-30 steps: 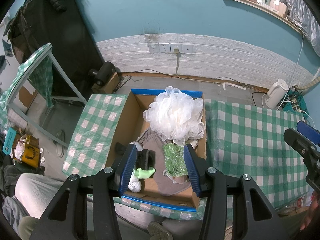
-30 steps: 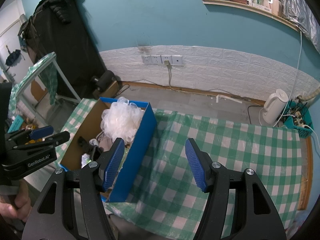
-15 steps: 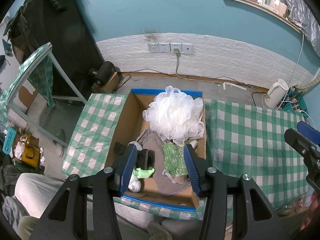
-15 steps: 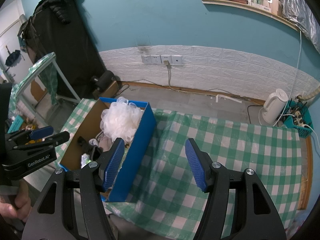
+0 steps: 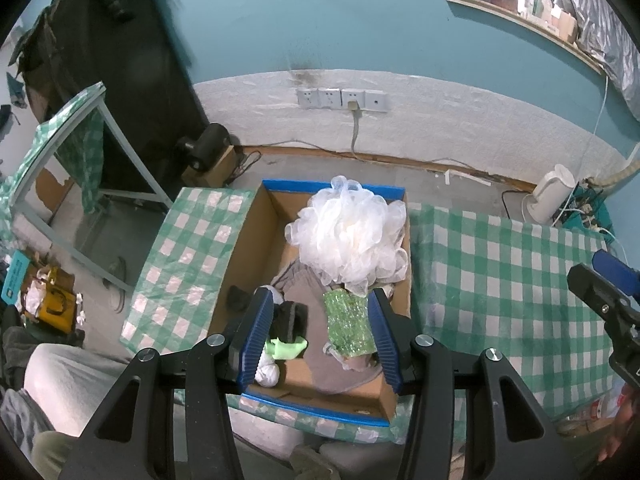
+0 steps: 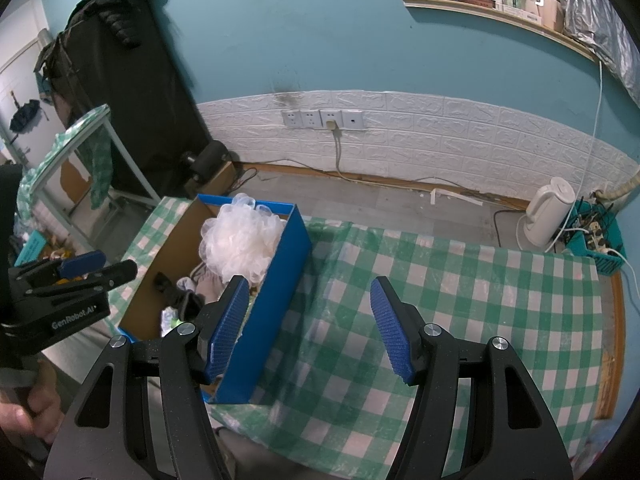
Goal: Organize soft objects
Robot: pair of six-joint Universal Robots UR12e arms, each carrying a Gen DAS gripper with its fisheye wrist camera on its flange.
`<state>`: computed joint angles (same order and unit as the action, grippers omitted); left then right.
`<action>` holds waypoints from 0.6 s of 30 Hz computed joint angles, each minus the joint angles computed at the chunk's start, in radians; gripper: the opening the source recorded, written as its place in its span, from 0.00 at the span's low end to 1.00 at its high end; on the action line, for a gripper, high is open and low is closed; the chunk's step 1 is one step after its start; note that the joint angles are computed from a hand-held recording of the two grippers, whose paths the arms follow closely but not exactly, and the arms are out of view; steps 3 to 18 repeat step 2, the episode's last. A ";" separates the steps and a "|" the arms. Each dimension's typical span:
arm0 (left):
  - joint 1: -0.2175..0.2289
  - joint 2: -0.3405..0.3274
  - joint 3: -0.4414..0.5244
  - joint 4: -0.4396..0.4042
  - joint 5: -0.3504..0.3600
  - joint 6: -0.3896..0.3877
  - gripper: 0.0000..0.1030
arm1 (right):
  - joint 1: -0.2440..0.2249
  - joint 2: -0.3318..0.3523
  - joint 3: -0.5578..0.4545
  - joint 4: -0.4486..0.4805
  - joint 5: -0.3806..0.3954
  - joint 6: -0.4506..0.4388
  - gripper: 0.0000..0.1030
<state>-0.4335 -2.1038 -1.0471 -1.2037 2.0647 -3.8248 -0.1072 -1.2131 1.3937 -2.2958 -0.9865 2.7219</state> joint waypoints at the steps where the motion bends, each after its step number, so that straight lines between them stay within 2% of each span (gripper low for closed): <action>1: 0.003 -0.004 0.005 0.000 -0.001 0.005 0.54 | 0.000 0.000 0.000 0.000 0.001 0.000 0.61; 18: 0.002 -0.005 0.007 -0.004 0.003 0.004 0.54 | 0.000 0.000 0.000 0.000 0.000 0.000 0.61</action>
